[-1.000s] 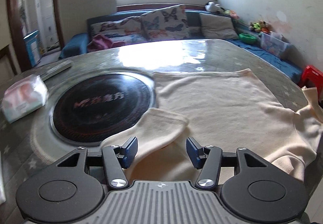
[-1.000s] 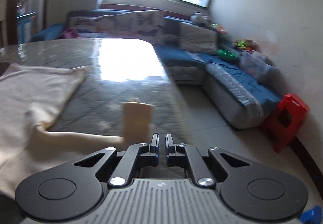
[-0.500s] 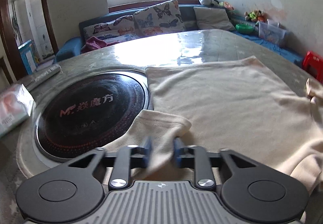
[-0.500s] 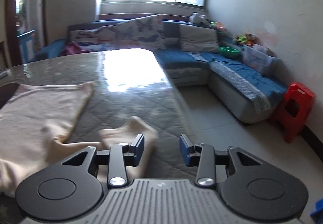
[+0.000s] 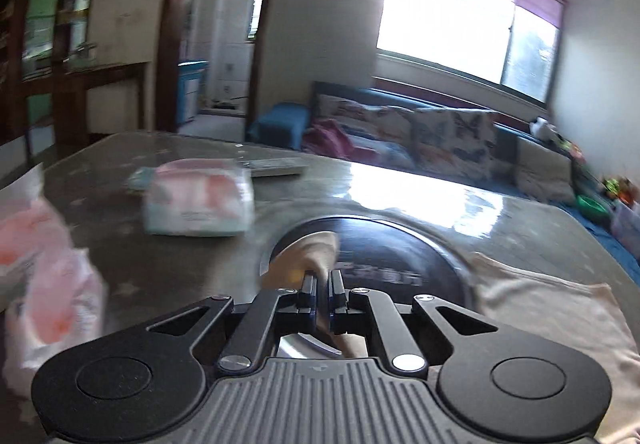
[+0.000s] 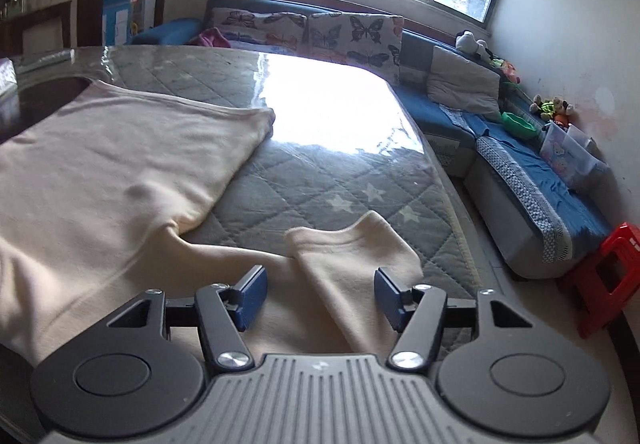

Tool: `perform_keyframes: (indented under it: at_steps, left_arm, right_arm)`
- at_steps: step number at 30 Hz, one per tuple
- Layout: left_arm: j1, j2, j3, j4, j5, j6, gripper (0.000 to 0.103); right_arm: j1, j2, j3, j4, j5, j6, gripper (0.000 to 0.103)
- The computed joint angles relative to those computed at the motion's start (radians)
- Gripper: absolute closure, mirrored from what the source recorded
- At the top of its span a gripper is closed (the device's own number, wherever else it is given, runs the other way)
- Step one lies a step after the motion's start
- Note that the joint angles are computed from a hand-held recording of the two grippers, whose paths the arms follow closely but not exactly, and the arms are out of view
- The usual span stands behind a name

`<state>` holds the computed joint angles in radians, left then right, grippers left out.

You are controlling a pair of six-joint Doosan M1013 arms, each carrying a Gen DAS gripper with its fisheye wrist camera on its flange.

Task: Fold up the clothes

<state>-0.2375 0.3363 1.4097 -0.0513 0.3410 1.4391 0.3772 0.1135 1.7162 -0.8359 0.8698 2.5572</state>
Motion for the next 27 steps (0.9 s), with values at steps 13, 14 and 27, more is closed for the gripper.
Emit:
perform_keyframes:
  at_steps: [13,14,27]
  left_arm:
    - [0.022,-0.001,0.036,0.214,0.121,-0.23,0.089]
    - [0.02,-0.002,0.037,0.231,0.124,-0.249,0.085]
    - [-0.024,-0.021,0.028,-0.175,0.113,0.235,0.07]
  right_arm:
    - [-0.023,-0.023,0.03,-0.097,0.235,0.27,0.042]
    - [-0.026,-0.029,0.036,-0.095,0.247,0.286,0.042]
    - [0.002,-0.041,0.035,-0.08,0.056,0.168,0.034]
